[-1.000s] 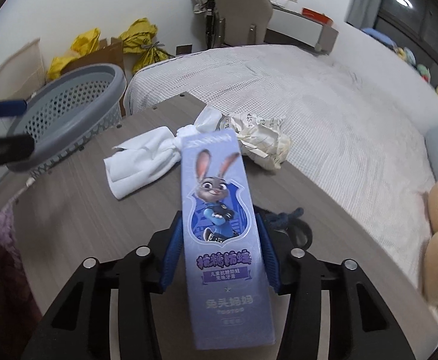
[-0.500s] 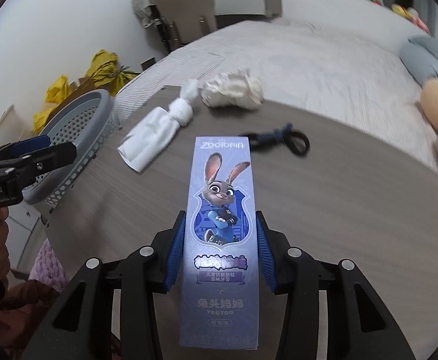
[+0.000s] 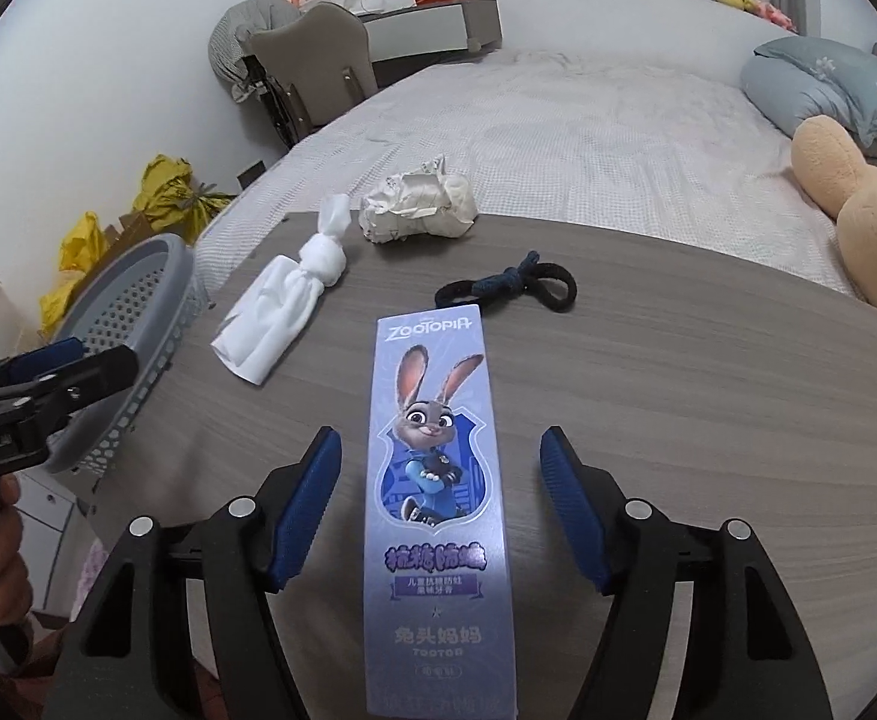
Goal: Collect trash
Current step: 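Grasp the knotted white tissue with the left tool while the right tool holds the box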
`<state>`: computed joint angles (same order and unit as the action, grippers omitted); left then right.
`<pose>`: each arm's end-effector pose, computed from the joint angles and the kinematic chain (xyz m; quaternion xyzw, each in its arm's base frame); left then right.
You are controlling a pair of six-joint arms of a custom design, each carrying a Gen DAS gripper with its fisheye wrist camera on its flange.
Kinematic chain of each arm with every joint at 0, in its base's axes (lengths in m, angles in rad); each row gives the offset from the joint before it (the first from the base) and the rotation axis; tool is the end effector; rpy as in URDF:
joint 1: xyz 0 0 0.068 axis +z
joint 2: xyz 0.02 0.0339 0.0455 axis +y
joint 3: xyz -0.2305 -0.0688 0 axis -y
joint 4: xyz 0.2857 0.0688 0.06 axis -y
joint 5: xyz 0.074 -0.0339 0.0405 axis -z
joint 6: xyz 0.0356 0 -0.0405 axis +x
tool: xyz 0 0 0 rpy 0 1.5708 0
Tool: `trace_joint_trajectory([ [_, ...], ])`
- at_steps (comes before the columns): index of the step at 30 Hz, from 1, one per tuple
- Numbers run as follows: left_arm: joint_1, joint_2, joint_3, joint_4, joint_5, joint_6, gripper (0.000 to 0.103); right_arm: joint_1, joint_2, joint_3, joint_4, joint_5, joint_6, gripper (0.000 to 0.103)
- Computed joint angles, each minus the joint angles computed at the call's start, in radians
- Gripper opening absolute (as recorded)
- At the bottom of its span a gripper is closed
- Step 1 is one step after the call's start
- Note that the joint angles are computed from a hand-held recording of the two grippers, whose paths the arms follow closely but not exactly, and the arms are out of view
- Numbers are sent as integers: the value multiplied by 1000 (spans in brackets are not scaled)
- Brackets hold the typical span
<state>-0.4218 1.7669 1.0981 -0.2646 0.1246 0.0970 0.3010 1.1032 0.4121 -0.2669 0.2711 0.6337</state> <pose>0.3552 -0.1642 0.1217 0.2620 0.9111 -0.1089 0.2990 0.2290 0.0611 0.0948 0.1966 0.9249 0.0196 0.3249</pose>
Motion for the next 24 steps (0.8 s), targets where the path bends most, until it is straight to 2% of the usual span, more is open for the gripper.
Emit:
trace_joint_trajectory([
  [9,-6,12,6,-2,-6,5,95,29,111,37,22,29,29,64],
  [13,-12,24,15,-6,-10,7,95,39,128,45,16,53,18,44],
  [14,-13,29,20,-9,-10,8,95,38,126,44,19,50,15,44],
  [19,-28,46,32,-10,-18,11,95,21,69,7,32,44,27,44],
  [24,-56,86,70,-15,-23,8,95,-26,-68,-49,6,14,34,44],
])
